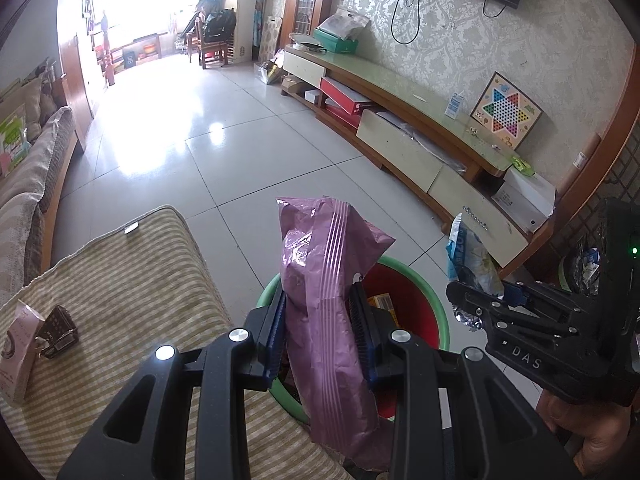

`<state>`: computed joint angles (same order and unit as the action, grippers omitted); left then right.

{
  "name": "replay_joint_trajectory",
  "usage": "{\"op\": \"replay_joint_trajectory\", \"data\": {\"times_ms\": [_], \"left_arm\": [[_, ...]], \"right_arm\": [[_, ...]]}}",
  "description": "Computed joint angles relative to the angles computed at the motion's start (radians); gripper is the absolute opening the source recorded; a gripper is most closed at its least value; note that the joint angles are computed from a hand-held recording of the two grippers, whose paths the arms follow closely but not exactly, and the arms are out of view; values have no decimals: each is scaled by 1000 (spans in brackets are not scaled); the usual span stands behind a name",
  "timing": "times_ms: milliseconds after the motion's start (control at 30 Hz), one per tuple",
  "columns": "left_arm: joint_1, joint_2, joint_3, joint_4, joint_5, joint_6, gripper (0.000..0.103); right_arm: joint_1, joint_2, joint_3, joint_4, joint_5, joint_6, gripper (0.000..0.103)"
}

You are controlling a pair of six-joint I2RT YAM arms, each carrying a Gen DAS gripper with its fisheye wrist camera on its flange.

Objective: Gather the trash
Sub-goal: 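Carry the pink bag and blue-white wrapper over the red bin and open both tools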

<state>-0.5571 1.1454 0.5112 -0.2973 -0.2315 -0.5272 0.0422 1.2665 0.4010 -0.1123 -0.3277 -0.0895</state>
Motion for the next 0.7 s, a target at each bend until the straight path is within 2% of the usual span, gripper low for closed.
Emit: {"op": "replay_joint_trajectory", "data": {"times_ms": [433,700], "left_arm": [[27,156,-13,141,45,8,28],[35,188,-7,171,53,8,31]], "right_arm": [[27,145,22,91,6,5,34],[30,184,24,116,5,2,34]]}}
